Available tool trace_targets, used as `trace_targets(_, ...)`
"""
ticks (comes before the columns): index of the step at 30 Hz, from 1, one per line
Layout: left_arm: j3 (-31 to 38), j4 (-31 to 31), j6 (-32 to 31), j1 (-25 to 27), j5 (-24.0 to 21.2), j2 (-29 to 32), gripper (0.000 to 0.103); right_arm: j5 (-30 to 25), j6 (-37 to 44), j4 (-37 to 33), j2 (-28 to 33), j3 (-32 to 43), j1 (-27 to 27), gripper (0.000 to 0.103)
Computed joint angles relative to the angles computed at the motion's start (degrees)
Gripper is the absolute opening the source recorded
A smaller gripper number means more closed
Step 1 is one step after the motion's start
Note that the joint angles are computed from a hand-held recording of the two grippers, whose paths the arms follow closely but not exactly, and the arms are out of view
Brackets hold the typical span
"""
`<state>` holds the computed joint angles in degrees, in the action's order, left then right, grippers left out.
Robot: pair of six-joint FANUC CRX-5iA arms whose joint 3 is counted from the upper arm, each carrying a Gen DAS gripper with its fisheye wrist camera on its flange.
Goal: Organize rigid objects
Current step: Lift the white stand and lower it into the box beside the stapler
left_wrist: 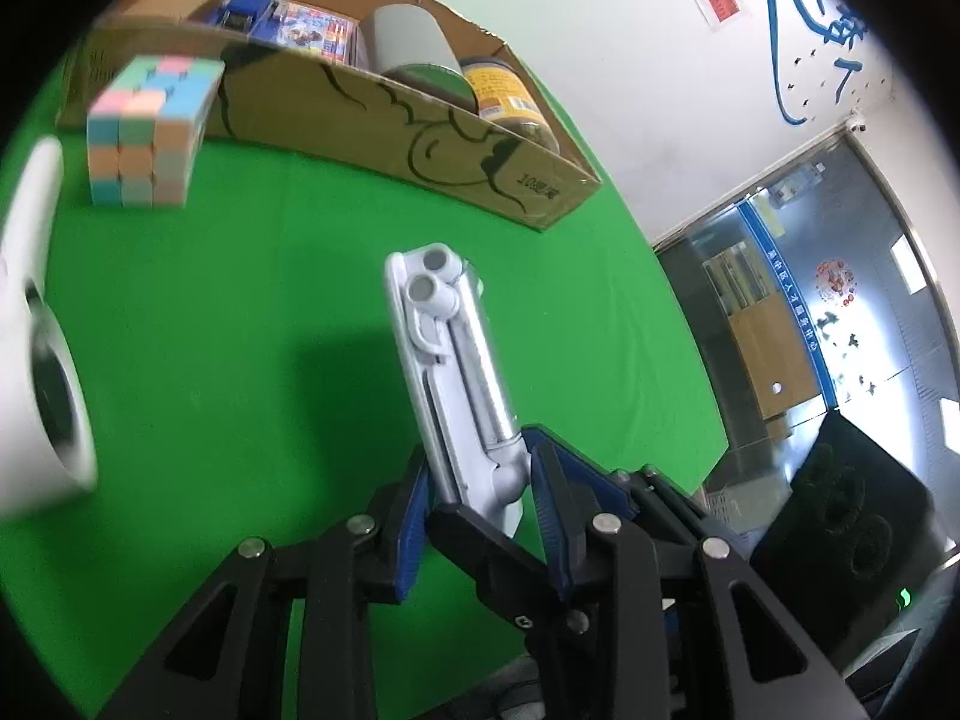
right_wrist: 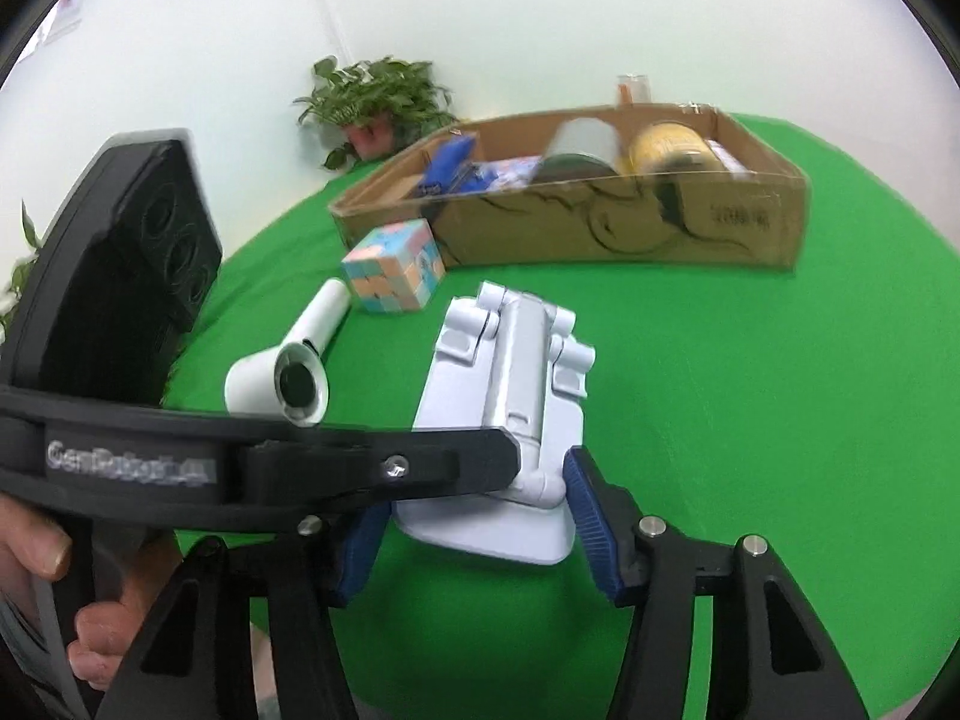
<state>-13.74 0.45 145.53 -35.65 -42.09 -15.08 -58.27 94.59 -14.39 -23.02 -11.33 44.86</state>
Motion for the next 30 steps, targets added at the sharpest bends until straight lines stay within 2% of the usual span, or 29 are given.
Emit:
trace_targets(7,3.0,-1.3,-4.7,4.7,-4.2,-2.8,0.031,4.3,-2.3,1.7,4.8,5.7,3.8,0.054)
trace_targets(11,4.1,1.1,-10.0,8.7,-5.0,-3.8,0.031,5.6,-3.2,2.9,7.8,9.6,5.2,0.054)
trace_targets(20,5.2,14.6,-28.7,21.6,-6.1,-2.1,0.031,4.3,-3.1,3.2,20.7,25.1,5.2,0.054)
trace_targets(23,4.5,19.6,-33.7,24.8,-6.0,-0.7,0.031,1.2,-2.6,-1.1,26.3,32.0,3.1,0.054)
trace_targets(30,1.3,30.7,-44.1,30.2,-5.6,3.0,0.031,-2.8,-5.5,0.1,35.9,41.2,2.4,0.054)
